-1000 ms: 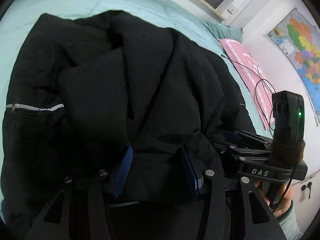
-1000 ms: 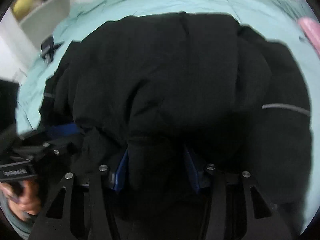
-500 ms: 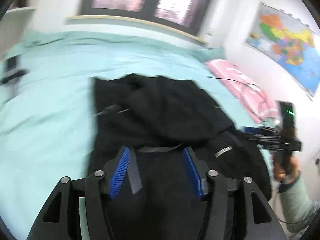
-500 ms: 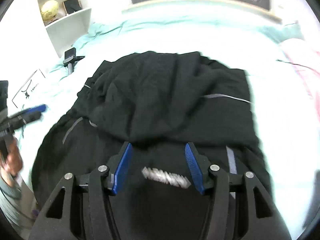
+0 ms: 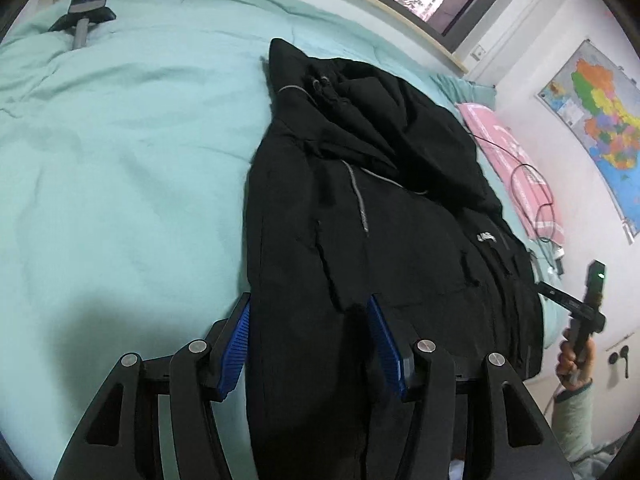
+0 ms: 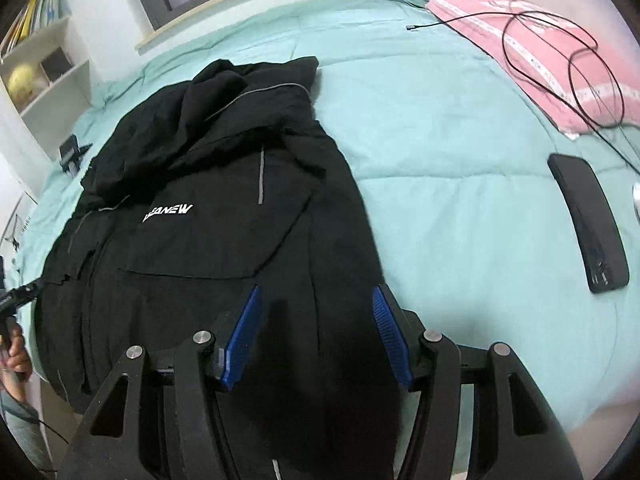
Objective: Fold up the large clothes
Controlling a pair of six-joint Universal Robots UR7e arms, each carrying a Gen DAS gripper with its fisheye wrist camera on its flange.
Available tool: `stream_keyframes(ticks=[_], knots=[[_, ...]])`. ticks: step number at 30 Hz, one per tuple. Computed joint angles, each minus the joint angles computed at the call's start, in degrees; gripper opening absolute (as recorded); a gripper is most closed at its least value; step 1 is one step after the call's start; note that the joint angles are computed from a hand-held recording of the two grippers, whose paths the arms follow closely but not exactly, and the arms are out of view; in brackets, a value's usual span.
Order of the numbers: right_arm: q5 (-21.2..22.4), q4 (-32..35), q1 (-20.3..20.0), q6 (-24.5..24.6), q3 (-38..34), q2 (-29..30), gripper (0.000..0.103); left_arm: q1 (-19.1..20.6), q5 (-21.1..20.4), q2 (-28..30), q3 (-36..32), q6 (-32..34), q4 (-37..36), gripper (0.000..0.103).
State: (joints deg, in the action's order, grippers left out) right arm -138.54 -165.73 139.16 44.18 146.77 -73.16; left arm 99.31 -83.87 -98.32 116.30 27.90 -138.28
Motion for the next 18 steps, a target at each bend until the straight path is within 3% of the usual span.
stream_keyframes(ticks=[2, 5, 8, 9, 13, 16, 18], knots=[[-0.84, 0.46, -0.22, 1.29, 0.52, -0.64, 0.06, -0.34, 1.22, 0.84, -0.36, -1.28, -0.51, 0.058], [1.44, -1.82, -2.48, 0.53, 2.37, -2.1, 0.061, 1.08, -1.05, 1.9, -2.26, -1.68, 2.53, 0.058], [10.51, -14.56, -7.86, -7.18, 5.11, 0.32, 0.061, 2.06, -8.01, 2.28, -3.94, -1.06, 7.82, 0.058], [12.43, -17.42, -8.5, -8.87, 5.44, 1.37, 0.055, 2.58, -12.43, 2.26, -4.94, -0.87, 10.34, 0.058], [18.82, -23.74, -6.14, -14.37, 4.89, 0.78, 0.049, 3.49, -26.25, 1.17, -8.52, -0.44, 18.4, 0.058], [22.8, -25.99, -5.2, -15.48, 4.83, -1.21, 0.049, 2.65, -26.43, 0.16, -8.09, -0.42, 20.06, 0.058], [25.29, -26.9, -6.57, -15.32, 5.97, -0.53, 0.049, 1.67, -21.28, -1.65, -5.02, -0.37, 18.45, 0.058]])
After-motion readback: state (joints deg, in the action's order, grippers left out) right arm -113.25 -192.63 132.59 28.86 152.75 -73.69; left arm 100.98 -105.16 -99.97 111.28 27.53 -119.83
